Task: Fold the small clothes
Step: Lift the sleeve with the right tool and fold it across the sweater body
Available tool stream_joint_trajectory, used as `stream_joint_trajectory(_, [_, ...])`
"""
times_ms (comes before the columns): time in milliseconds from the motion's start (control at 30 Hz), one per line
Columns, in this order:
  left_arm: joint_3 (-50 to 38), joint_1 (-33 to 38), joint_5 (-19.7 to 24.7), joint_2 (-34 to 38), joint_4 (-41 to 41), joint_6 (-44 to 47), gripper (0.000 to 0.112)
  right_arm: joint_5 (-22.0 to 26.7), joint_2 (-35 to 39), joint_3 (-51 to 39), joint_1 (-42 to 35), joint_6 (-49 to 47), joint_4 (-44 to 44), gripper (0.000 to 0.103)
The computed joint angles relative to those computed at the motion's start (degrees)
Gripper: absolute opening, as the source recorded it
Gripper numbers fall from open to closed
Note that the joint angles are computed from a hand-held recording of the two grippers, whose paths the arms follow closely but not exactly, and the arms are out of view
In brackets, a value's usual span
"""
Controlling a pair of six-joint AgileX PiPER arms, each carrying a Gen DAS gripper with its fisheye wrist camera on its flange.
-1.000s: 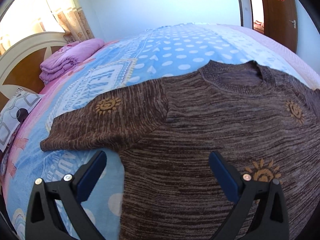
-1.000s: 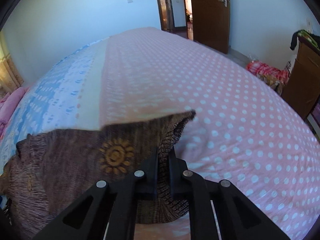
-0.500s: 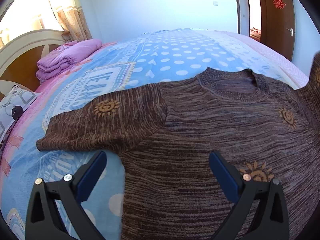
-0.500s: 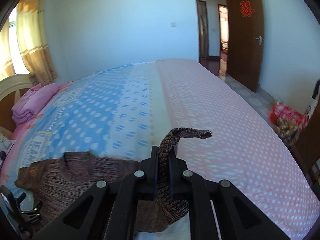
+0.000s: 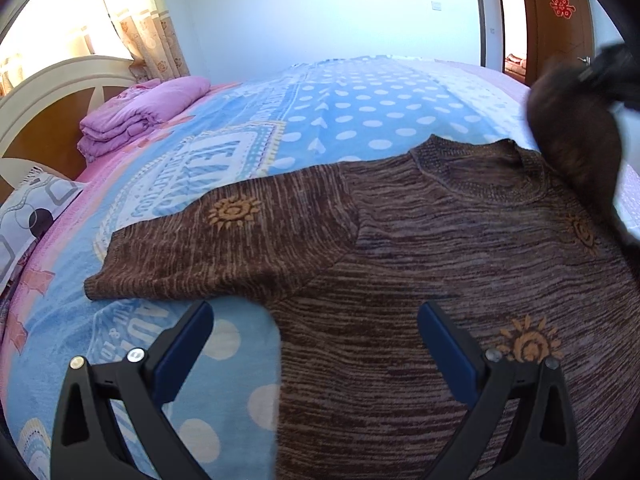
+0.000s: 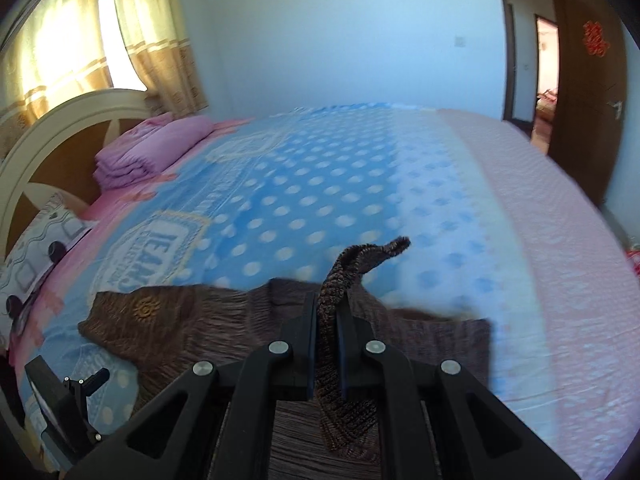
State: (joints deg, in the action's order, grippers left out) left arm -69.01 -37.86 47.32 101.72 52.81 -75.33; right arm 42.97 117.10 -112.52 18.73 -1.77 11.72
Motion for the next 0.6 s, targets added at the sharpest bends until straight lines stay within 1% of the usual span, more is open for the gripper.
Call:
stream_joint_trajectory(33, [-0.1, -0.1, 0.5, -0.1, -0.1, 0.3, 0.103, -1.5, 2.1, 0.2, 0.7, -1.9, 2.9, 0.009])
stream_joint_trajectory(67, [-0.2, -0.3, 1.0, -0.2, -0.1, 0.8, 0.103, -2.1, 3.8, 0.7, 1.2, -4.4, 6.5, 0.013])
stream_joint_trajectory(100, [-0.3, -0.3, 1.1, -0.5, -0.4, 1.5, 0.103, -0.7, 5.9, 0.0, 1.5, -5.7, 8.8, 0.031])
stream_joint_trajectory(133, [-0.3, -0.3, 1.5, -0.7, -0.6, 2.2, 0.103, 0.8, 7.2, 0.3, 1.8, -6.6, 10.7, 0.051])
stream_joint_trajectory(167, [-0.6, -0.3, 2.2, -0.9, -0.9, 3.0, 0.103, 0.8, 6.7, 2.9, 1.7, -9.0, 13.3, 0.056])
stream_joint_trajectory(267, [-1.5, 0.5, 2.0, -1.5, -2.6, 6.1, 0.103, -3.8, 0.4, 16.3, 0.1, -18.7, 20.3, 0.056])
stream_joint_trajectory(367, [-5.4, 2.4, 0.4, -0.4, -8.6, 12.1, 0.103, -5.2, -6.5, 26.6, -4.7, -25.7, 24.0, 0.056])
stream_joint_trajectory(467, [-10.3, 3.4, -2.1, 1.3, -16.6, 18.3, 0.101, -6.2, -12.2, 33.3, -10.9, -28.6, 26.1, 0.061])
stream_joint_trajectory(533, [-14.3, 2.8, -1.8, 3.5, -19.9, 21.4, 0.098, -7.8, -16.4, 38.6, -15.4, -31.5, 28.6, 0.065])
stream_joint_trajectory(600, [-19.1, 1.9, -1.3, 6.5, -22.3, 24.7, 0.094, -9.2, -19.5, 42.6, -19.0, -34.8, 30.8, 0.066])
